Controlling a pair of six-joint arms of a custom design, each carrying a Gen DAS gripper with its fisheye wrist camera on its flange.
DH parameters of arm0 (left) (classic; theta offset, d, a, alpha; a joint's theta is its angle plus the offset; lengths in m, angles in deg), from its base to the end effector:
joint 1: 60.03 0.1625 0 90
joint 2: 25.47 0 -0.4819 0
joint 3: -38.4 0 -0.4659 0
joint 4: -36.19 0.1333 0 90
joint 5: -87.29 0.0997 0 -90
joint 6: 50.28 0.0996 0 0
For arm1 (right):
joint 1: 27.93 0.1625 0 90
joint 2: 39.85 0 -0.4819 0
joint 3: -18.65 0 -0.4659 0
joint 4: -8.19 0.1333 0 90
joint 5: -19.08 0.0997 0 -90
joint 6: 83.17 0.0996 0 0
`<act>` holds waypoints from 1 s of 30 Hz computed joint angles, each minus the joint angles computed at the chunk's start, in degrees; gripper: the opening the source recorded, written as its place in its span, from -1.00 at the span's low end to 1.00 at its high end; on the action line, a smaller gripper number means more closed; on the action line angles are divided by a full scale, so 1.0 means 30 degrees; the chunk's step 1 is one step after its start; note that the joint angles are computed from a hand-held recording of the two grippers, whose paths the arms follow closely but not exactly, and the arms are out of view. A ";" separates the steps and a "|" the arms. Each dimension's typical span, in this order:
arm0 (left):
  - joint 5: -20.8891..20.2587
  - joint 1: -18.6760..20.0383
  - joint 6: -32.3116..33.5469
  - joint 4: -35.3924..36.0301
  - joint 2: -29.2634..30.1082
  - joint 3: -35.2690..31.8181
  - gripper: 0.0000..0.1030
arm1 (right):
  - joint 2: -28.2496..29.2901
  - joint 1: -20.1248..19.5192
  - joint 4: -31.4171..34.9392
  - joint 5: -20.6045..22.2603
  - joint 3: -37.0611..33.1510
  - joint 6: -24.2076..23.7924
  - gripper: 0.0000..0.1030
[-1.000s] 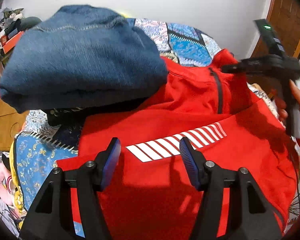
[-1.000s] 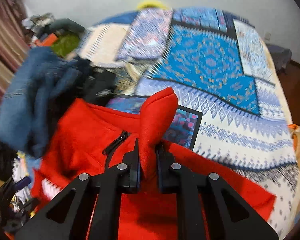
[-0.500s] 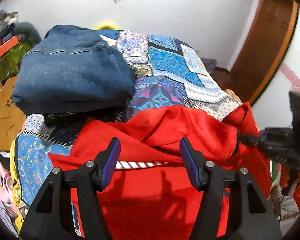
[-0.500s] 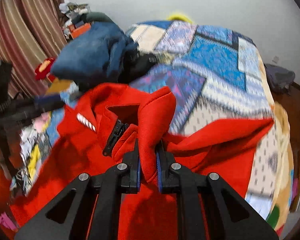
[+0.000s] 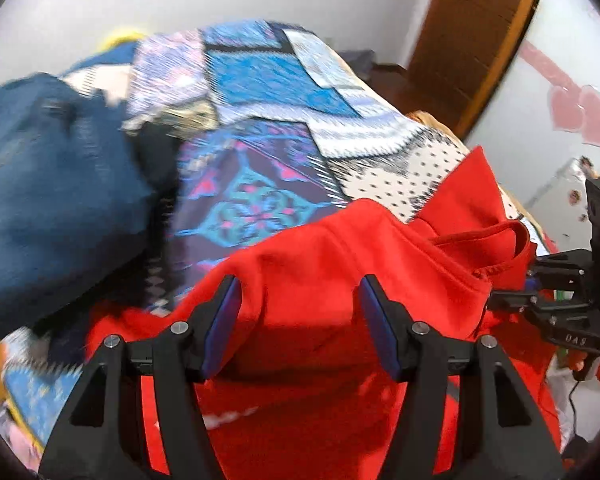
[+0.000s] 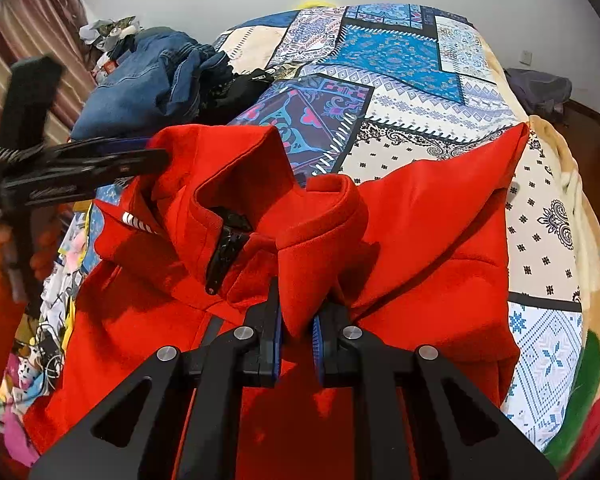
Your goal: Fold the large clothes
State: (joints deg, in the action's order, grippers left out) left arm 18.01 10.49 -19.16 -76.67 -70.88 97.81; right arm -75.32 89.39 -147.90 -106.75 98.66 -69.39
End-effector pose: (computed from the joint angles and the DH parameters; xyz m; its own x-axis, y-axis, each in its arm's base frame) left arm -0.1423 -0.9077 0.3163 -0.6001 0.7045 -0.3789 0.7472 0.6628 0.0488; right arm 0.4553 -0.7180 0.0769 -0.8971 0.0210 0.4413 -0.2195 0.8457 -0.4864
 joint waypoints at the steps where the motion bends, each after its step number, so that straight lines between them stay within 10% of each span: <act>1: -0.0209 0.0056 -0.0074 0.0708 0.0359 -0.0531 0.18 | -0.0021 -0.0018 -0.0039 0.0026 0.0054 -0.0005 -0.79; 6: -0.1982 0.0584 -0.0628 0.3466 0.1684 -0.2769 0.10 | -0.0146 -0.0152 -0.0243 0.0164 0.0104 0.0124 -0.79; 9: -0.2204 0.0800 -0.1123 0.3454 0.1804 -0.2957 -0.85 | -0.0110 -0.0207 -0.0313 0.0067 -0.0074 0.0071 -0.79; 12: -0.1609 0.0936 -0.1937 0.3122 0.1718 -0.2824 -1.00 | 0.0039 -0.0213 -0.0358 -0.0311 -0.0362 0.0025 -0.79; 23: 0.0281 -0.0062 -0.1110 -0.1164 -0.1481 0.0648 -0.97 | 0.0342 0.0232 -0.1684 -0.0746 -0.1254 -0.0946 -0.79; 25: 0.1072 -0.0260 -0.0995 -0.1658 -0.1420 0.0712 -0.75 | 0.0418 0.0326 -0.1672 -0.0856 -0.1279 -0.0967 -0.79; 27: 0.1591 -0.0327 -0.0730 -0.1980 -0.1149 0.0642 -0.11 | 0.0442 0.0329 -0.1548 -0.0876 -0.1211 -0.0839 -0.79; 30: 0.1749 -0.0199 -0.0796 -0.1687 -0.0371 0.0071 0.00 | 0.0355 0.0216 -0.1171 -0.0835 -0.0933 -0.0441 -0.79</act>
State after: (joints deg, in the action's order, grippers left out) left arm 23.26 9.89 -21.55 -81.73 -72.00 98.02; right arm -74.25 90.03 -151.42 -109.26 95.87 -70.71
